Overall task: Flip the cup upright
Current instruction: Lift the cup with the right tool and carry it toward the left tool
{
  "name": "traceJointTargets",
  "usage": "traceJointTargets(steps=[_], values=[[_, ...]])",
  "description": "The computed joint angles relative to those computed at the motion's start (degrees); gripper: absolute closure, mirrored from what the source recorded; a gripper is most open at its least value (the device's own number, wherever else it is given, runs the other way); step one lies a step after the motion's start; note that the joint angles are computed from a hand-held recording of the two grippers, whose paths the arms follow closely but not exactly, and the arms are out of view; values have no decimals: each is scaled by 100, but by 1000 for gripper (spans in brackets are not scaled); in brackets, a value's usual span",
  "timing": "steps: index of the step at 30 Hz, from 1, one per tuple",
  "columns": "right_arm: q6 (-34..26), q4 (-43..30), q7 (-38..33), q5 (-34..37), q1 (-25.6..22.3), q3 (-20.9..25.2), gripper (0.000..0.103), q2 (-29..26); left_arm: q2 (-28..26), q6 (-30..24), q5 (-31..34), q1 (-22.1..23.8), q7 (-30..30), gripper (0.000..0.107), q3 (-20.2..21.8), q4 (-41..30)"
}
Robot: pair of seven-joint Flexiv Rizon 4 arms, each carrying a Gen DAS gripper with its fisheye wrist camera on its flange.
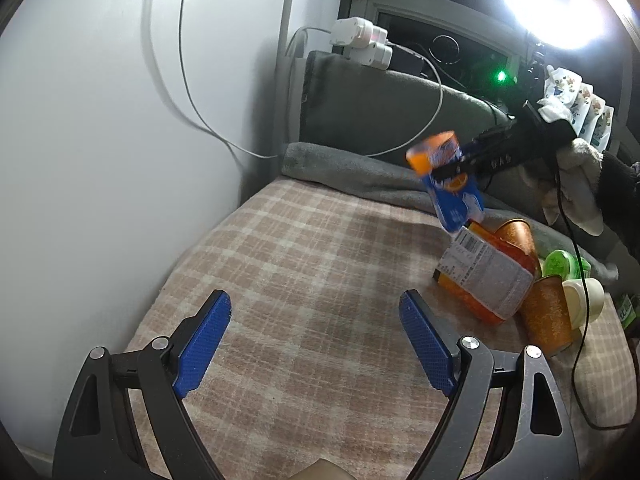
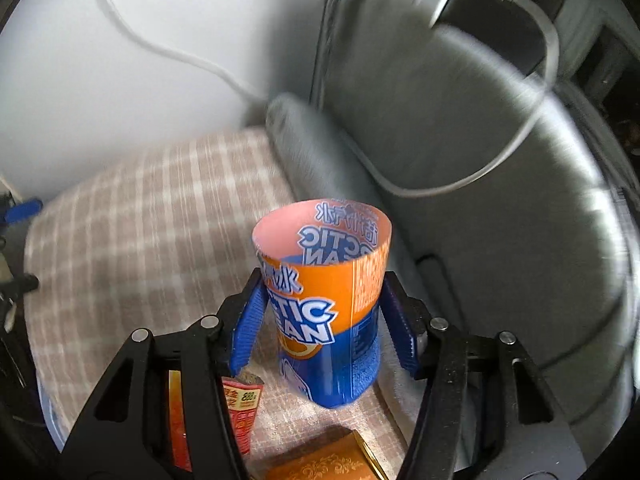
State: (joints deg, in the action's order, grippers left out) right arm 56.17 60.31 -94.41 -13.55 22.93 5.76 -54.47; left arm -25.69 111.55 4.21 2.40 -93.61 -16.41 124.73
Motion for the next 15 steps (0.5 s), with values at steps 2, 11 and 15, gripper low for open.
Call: traceJointTargets(steps=[2,11,15], values=[[339,265,213,-31,87,-114,44,154,53,37,43,25,-9,21,-28,45],[1787,1542,1337,-400,434,-518,44,787,323,360,224,-154,-48,21,126,230],[2522,2514,2106,-608,738,-857,44,1276,437,520,422,-106,-173,21,79,338]])
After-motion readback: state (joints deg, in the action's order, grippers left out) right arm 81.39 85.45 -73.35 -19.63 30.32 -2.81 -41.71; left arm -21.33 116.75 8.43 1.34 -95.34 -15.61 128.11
